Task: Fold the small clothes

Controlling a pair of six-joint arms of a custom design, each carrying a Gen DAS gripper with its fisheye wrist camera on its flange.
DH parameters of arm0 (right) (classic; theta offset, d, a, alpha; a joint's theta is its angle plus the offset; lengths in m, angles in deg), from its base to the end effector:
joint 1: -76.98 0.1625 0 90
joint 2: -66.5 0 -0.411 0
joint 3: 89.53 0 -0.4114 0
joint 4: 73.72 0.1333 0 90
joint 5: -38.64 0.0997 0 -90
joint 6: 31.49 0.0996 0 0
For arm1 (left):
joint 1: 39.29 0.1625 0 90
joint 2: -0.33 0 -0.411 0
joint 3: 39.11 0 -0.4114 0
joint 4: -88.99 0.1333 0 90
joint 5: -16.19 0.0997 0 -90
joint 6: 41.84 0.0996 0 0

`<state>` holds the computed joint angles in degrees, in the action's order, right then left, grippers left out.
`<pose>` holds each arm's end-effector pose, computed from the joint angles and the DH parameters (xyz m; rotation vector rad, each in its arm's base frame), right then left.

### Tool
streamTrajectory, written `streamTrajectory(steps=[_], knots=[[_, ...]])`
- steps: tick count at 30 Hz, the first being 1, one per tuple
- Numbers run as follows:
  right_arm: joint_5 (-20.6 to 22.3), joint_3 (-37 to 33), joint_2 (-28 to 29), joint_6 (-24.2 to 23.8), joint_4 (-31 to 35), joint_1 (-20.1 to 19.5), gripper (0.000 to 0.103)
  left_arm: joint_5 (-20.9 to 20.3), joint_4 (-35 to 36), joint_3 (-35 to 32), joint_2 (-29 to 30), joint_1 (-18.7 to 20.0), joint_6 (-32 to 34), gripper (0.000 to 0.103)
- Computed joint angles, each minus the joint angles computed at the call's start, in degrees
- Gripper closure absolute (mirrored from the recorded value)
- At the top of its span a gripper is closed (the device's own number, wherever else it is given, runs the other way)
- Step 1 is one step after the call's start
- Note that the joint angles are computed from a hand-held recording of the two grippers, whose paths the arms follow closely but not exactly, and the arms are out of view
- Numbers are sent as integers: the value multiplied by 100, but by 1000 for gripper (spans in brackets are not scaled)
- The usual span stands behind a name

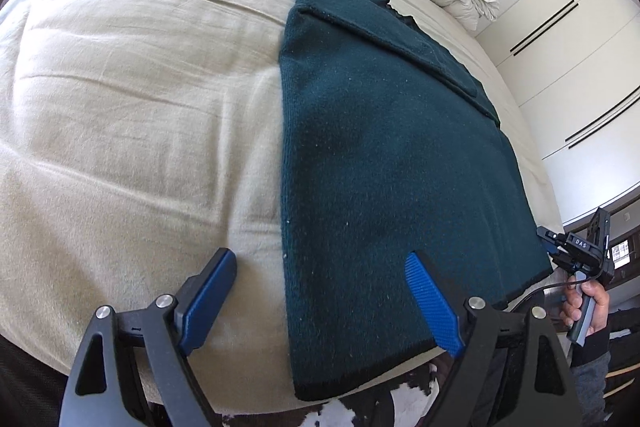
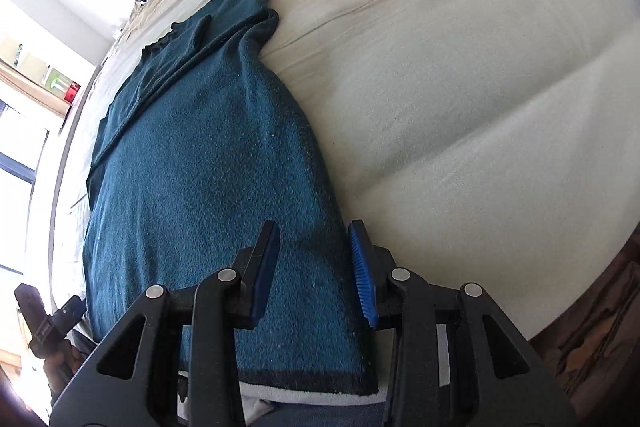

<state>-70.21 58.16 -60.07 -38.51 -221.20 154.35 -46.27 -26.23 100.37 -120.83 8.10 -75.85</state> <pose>0.0385 -0.2905 0.3276 -0.2700 -2.6017 0.7711 -0.0626 -0.3330 0.3092 0.1678 2.7803 -0.5549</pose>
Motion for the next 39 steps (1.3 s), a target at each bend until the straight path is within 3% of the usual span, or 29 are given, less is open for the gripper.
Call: streamTrajectory(steps=[4, 15, 18, 22, 23, 27, 39], knots=[[-122, -1, -127, 70, 121, 105, 68, 41, 382, 72, -87, -222, -155, 29], [-368, 5, -628, -67, 939, 67, 68, -187, 752, 24, 20, -372, -345, 35], [-348, 17, -697, -134, 1038, 38, 69, -57, 823, -10, 127, -371, -420, 48], [-518, 5, -612, -65, 1056, 97, 80, -36, 911, -71, 164, -276, -367, 86], [-546, -3, -587, -38, 1096, 134, 87, -88, 897, -68, 152, -248, -370, 88], [-535, 29, -639, -1, 1093, 158, 95, -177, 859, -72, 108, -224, -352, 93], [-4, 53, -1400, 70, 1615, 3, 97, -850, 647, -290, -408, 232, -216, 96]])
